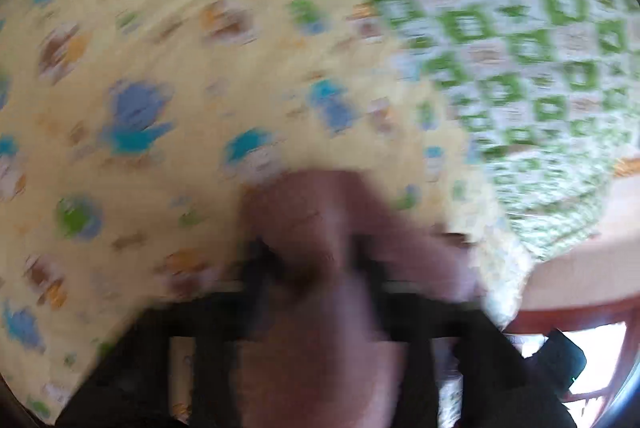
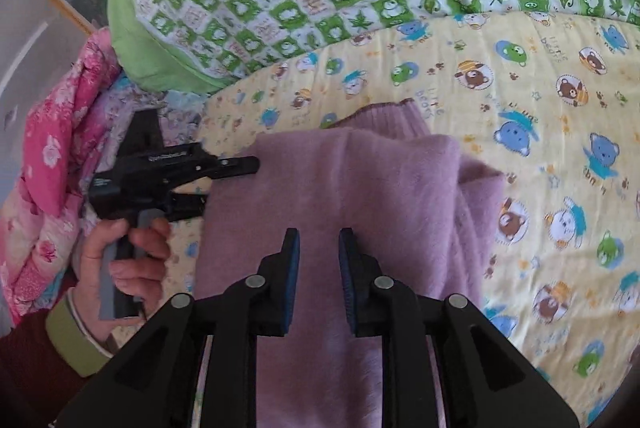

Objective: Fold small clothes

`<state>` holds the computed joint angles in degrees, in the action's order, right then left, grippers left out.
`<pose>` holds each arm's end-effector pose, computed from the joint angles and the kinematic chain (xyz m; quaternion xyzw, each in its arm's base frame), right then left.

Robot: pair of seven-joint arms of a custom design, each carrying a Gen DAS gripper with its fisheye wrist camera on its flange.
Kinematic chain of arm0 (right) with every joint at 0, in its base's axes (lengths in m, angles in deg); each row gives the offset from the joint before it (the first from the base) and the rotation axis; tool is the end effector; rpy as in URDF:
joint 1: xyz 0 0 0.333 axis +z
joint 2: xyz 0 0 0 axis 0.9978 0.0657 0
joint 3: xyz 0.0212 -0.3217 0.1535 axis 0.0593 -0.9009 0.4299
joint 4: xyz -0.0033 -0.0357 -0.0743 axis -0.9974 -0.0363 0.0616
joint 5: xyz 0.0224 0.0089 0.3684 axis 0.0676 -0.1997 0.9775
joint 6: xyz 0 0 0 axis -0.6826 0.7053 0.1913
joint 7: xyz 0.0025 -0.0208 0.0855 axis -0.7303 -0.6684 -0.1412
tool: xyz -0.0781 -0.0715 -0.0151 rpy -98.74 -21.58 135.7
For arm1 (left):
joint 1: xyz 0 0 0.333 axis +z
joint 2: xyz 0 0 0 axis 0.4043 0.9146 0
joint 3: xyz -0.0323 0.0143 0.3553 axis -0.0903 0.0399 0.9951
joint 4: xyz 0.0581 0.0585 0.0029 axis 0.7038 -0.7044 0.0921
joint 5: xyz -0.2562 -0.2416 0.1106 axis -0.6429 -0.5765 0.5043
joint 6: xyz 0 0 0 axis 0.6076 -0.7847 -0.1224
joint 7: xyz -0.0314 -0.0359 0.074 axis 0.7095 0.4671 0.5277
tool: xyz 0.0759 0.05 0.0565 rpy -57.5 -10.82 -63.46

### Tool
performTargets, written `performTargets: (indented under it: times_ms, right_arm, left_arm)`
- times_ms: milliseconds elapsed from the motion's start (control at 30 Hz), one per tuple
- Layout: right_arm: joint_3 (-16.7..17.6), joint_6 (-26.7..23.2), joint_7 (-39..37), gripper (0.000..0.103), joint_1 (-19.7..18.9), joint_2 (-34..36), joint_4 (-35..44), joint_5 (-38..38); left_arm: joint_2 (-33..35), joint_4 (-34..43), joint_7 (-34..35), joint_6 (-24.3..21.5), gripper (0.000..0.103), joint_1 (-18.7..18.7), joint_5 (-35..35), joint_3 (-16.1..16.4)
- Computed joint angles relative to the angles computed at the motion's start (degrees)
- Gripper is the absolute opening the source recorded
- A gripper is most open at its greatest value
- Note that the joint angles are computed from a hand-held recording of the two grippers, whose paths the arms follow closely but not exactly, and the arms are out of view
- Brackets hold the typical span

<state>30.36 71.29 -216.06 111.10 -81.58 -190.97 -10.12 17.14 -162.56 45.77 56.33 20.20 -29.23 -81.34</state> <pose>0.2446 0.3885 0.5145 -0.4412 0.7844 -0.0736 0.4296 0.5779 -0.1932 0.4933 0.5418 -0.7648 0.2766 0.2122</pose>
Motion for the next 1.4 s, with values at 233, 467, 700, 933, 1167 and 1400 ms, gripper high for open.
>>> performTargets:
  times_ms: [233, 467, 700, 933, 1167, 1400]
  right_arm:
    - [-2.62, 4.27, 1.27, 0.011, -2.18, 0.75, -3.95, -0.92]
    - [-2.09, 6.80, 11.02, 0.002, -4.22, -1.50, -6.10, -8.80]
    - [3.57, 1.45, 6.72, 0.004, -2.29, -7.41, -5.35, -1.29]
    - [5.34, -4.23, 0.31, 0.000, 3.74, 0.44, -2.13, 10.37]
    - [4.68, -4.89, 7.13, 0.004, 4.44, -0.39, -1.92, 6.42]
    - [8.35, -17.10, 4.46, 0.051, 9.64, -1.16, 4.11, 8.74]
  left_arm:
    - [-2.31, -3.48, 7.77, 11.27, 0.006, -3.39, 4.51, -0.65]
    - [-2.45, -6.23, 7.50, 19.54, 0.019, -3.56, 9.48, -0.52]
    - [-13.59, -14.29, 15.14, 17.64, 0.031, -2.16, 1.42, 1.61]
    - [-22.26, -28.18, 10.93, 21.97, 0.027, -5.76, 9.30, -0.53]
    - [-22.79, -28.01, 7.37, 22.19, 0.031, -9.43, 9.26, 3.11]
    - [-36.20, -37.13, 12.81, 17.29, 0.062, -9.93, 3.59, 8.91]
